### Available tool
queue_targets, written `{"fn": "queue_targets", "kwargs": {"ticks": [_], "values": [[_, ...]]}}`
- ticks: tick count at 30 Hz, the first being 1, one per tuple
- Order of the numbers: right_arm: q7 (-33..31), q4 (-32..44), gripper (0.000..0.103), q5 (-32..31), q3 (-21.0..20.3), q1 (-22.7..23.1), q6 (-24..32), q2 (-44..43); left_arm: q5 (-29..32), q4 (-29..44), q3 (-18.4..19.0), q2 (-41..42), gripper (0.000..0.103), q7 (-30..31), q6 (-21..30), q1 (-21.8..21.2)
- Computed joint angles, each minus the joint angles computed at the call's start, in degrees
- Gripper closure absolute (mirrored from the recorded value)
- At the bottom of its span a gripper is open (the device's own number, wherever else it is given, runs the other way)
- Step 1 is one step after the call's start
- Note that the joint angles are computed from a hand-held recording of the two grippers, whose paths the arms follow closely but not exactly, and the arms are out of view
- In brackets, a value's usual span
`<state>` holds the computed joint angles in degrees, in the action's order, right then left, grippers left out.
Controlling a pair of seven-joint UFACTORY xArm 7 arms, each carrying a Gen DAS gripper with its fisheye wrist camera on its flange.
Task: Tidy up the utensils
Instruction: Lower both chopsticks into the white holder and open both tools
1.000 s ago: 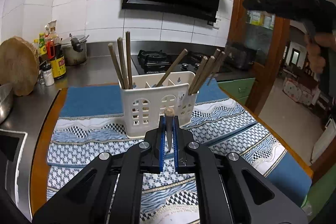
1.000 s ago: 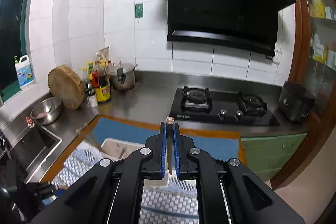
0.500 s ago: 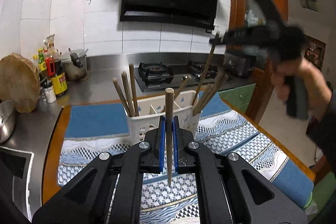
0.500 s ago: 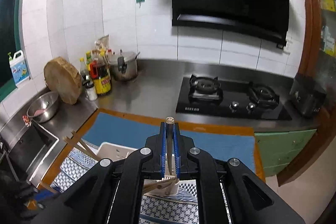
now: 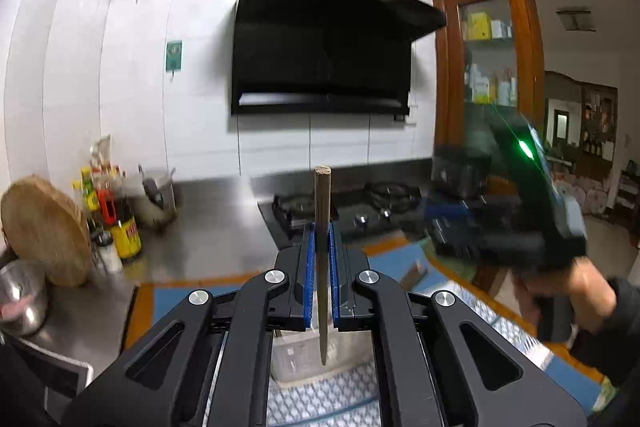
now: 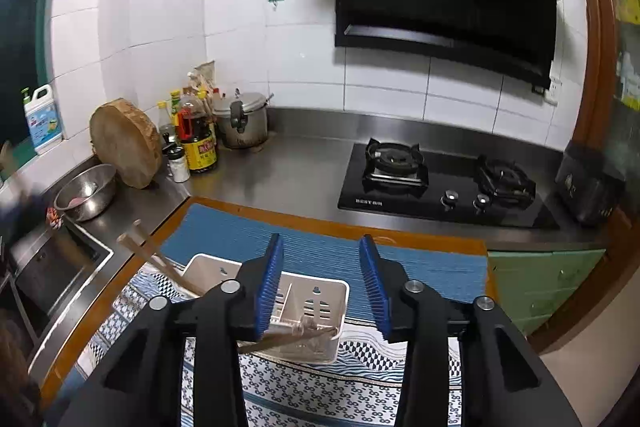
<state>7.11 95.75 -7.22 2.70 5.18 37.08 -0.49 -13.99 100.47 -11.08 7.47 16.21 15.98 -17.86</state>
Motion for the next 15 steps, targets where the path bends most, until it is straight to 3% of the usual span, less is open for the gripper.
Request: {"fn": "queue_targets", "kwargs": {"ticks": [6,9,15], "values": [[-2.67,-10.68,0.053,0.62,0.17,-0.03,-4.7,-7.71,13.14,13.78,4.25,8.88,0.098,-10.51,1.57,-4.45],[-4.55,-15.33,0.052,1.55,0.26,-0.18,-6.26,-10.75,16.85,20.26,5.7,13.76,0.098,-13.22,3.47,-5.85],[-7.38,-21.48,0.049,5.06,-0.26,0.0,-8.59,-14.1,18.22,27.2,6.51,19.95,0.098,-16.5,6.4,-6.52]]}}
